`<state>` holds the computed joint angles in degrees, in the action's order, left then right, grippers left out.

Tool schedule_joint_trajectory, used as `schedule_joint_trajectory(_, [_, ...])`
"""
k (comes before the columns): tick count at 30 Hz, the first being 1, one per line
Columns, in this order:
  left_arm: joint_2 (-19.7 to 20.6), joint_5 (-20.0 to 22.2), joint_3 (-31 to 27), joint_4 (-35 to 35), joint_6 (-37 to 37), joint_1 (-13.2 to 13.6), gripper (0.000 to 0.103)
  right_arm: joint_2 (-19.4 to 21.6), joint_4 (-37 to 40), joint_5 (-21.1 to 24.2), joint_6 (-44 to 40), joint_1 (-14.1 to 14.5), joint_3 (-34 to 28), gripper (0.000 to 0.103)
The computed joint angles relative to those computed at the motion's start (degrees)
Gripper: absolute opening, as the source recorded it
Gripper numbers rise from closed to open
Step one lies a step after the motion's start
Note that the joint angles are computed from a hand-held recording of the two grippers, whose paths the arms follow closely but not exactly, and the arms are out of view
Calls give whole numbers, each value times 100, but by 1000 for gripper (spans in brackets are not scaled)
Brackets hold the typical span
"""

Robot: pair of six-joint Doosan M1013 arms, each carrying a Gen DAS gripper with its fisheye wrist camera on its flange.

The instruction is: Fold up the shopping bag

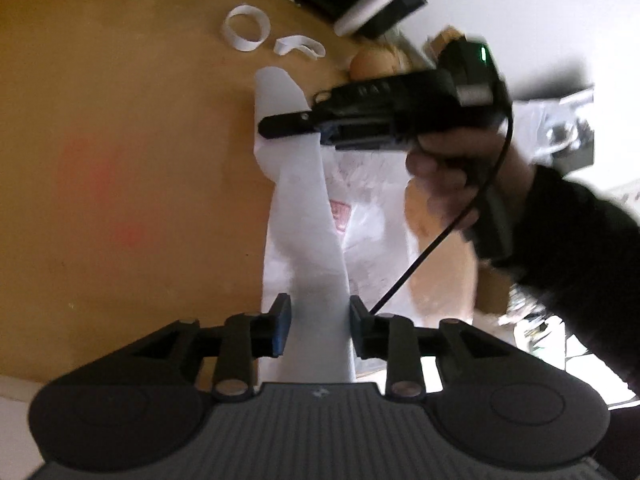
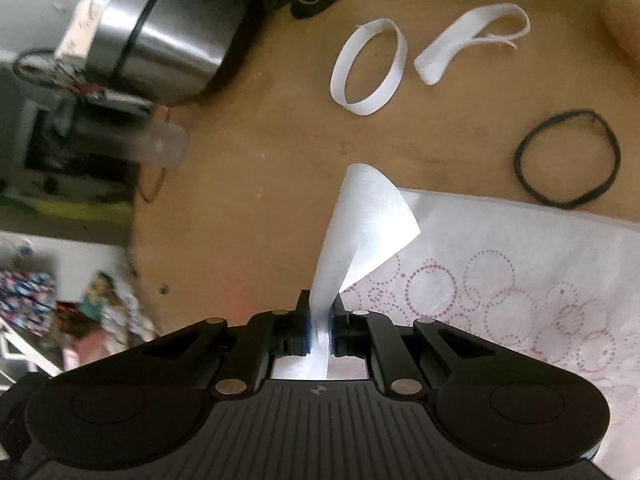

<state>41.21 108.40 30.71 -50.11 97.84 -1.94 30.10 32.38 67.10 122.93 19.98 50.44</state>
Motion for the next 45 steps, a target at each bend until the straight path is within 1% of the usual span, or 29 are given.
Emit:
schedule_joint_trajectory(2, [7, -22, 65, -400, -289, 71, 36, 117, 115, -222, -56, 9, -22, 7])
schedule_joint_trajectory(3, [7, -41, 106, -597, -428, 105, 39, 96, 175, -354, -109, 9, 68, 7])
schedule_joint_trajectory(4, [-26, -90, 196, -670, -495, 124, 44, 81, 226, -465, -151, 11, 138, 7])
schedule_joint_trajectory(11, [40, -23, 89, -108, -370, 8, 44, -149, 546, -1173, -257, 23, 670, 7])
schedule_joint_trajectory(15, [97, 72, 16, 53, -256, -54, 45, -289, 757, -1710, -216, 40, 1032, 7])
schedule_joint_trajectory(17, [115, 124, -31, 196, -167, -87, 46, -310, 755, -1821, -150, 54, 1093, 7])
schedule_joint_trajectory(19, [144, 210, -76, 306, -96, -115, 46, -375, 811, -2081, -84, 78, 1251, 7])
schedule_joint_trajectory(22, [219, 339, -181, 426, -37, -155, 47, -459, 939, -2347, -142, 89, 1446, 7])
schedule_joint_trajectory(24, [296, 430, -289, 459, -55, -173, 52, -528, 1067, -2481, -263, 79, 1589, 7])
schedule_joint_trajectory(25, [386, 561, -419, 453, -110, -177, 55, -551, 1145, -2557, -336, 76, 1649, 7])
schedule_joint_trajectory(29, [622, 877, -740, 487, -214, -190, 56, -641, 1427, -2848, -588, 71, 1887, 7])
schedule_joint_trajectory(31, [711, 971, -840, 375, -329, -176, 58, -679, 1586, -3016, -705, 79, 2009, 7])
schedule_joint_trajectory(34, [856, 1150, -973, 92, -562, -150, 65, -731, 1727, -3237, -798, 101, 2159, 7])
schedule_joint_trajectory(35, [879, 1186, -988, 39, -610, -141, 64, -742, 1787, -3299, -836, 106, 2199, 7])
schedule_joint_trajectory(37, [912, 1183, -940, -61, -762, -121, 60, -767, 1952, -3456, -942, 119, 2297, 7])
schedule_joint_trajectory(38, [916, 1188, -949, 2, -778, -129, 40, -773, 1963, -3486, -939, 122, 2318, 7])
schedule_joint_trajectory(39, [918, 1194, -959, 81, -788, -140, 28, -781, 1980, -3535, -930, 125, 2353, 7])
schedule_joint_trajectory(40, [899, 1188, -971, 362, -719, -171, 18, -786, 1983, -3543, -928, 123, 2369, 7])
schedule_joint_trajectory(41, [874, 1163, -955, 493, -690, -187, 14, -787, 1975, -3528, -927, 120, 2374, 7])
schedule_joint_trajectory(42, [855, 1147, -937, 534, -670, -194, 13, -780, 1954, -3478, -932, 115, 2363, 7])
schedule_joint_trajectory(45, [662, 933, -756, 1067, -291, -286, 11, -758, 1863, -3343, -920, 101, 2306, 7])
